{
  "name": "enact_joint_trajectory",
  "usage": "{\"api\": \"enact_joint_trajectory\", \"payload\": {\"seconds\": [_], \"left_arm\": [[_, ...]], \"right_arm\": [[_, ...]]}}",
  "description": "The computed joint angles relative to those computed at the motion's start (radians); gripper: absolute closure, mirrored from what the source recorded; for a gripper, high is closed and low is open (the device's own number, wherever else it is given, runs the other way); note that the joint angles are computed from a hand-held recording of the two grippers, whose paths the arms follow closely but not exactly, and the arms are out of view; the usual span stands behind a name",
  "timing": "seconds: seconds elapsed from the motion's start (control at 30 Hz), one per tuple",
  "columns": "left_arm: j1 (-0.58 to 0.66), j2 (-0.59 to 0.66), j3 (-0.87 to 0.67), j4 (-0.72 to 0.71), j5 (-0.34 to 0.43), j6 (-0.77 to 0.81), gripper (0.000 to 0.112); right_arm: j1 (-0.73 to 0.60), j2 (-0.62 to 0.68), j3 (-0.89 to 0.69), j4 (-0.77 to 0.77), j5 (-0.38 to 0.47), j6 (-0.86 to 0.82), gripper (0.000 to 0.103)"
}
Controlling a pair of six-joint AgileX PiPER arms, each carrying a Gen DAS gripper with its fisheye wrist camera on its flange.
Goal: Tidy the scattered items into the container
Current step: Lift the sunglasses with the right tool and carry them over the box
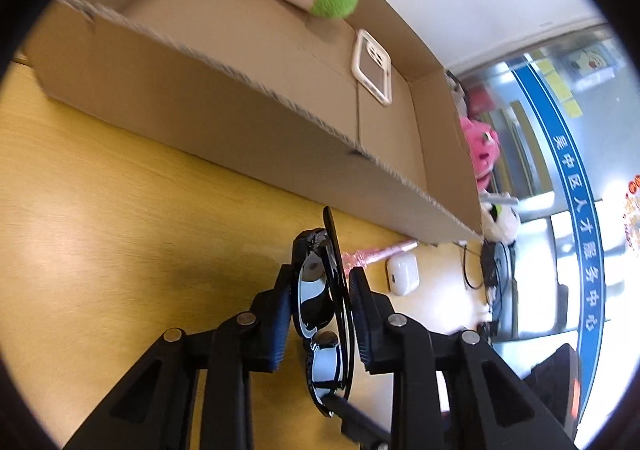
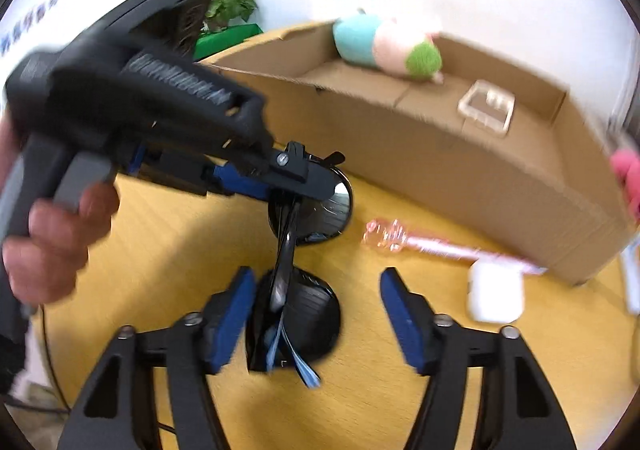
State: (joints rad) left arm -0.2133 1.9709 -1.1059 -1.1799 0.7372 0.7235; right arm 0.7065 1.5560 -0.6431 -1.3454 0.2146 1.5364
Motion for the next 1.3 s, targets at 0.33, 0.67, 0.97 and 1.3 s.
{"api": "enact_joint_trajectory", "payload": {"seconds": [0.33,0.67,0.97,1.3], "left_arm": [[0.014,-0.096,0.070,-0.034,-0.031,-0.065,0.086],[0.025,-0.138,0.102,-0.036,-0.033,-0.086,0.087],[0.026,-0.167,0.112,0.010,-0.024,-0.119,0.087],[0.018,-0.201,0.102,0.043,-0.009,-0.147,0.087]], "right_arm": [[0.415,0.108,0.048,-0.260,0.609,0.251,0.026],[0.429,0.296,-0.087,-0.217,0.707,0.222,0.027],[0.406,0.318,-0.123,-0.209,0.631,0.179,0.060],[0.364,0.300,-0.130,-0.160,0.584,0.141,0.076]]}}
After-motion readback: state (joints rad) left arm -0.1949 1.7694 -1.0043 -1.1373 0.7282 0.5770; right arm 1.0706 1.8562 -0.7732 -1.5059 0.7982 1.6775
